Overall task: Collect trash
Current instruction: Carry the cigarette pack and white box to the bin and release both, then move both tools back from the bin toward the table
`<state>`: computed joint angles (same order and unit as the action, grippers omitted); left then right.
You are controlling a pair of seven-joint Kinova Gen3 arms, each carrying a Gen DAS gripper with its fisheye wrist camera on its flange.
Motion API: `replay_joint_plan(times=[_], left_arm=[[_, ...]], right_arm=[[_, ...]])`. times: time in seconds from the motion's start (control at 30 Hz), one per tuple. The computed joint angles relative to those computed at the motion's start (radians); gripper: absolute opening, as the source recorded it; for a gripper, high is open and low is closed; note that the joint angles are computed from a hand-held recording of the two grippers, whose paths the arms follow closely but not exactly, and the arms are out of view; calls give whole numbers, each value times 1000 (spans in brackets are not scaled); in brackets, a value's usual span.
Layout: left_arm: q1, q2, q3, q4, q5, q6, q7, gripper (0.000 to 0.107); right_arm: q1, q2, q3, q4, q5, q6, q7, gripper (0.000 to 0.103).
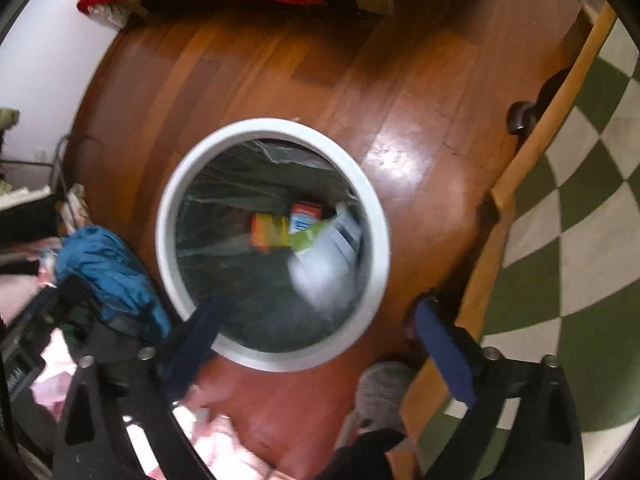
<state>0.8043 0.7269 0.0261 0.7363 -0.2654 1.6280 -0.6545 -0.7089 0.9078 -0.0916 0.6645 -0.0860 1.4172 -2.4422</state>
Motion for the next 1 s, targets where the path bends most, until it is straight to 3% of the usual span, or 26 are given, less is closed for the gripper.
replay_joint_plan(times=[0.07,0.17,0.5,0.7,1.0], left_arm=[[15,-5,-8,4,-16,13,7,97],[32,-17,-10,12,-35,28,10,97],[89,-63,-9,-20,-87,71,24,97],[128,-107,-9,-44,-117,97,48,97],[225,-139,-16,-178,-186,204,9,97]], right_arm=[[-21,12,14,-56,20,69,-5,100],[-40,-1,24,-60,40,99,-16,100],[-93,-167,22,121,97,17,-65,100],[-147,-257,27,166,166,-3,-114,100],[-238,-408,26,206,297,22,-218,100]])
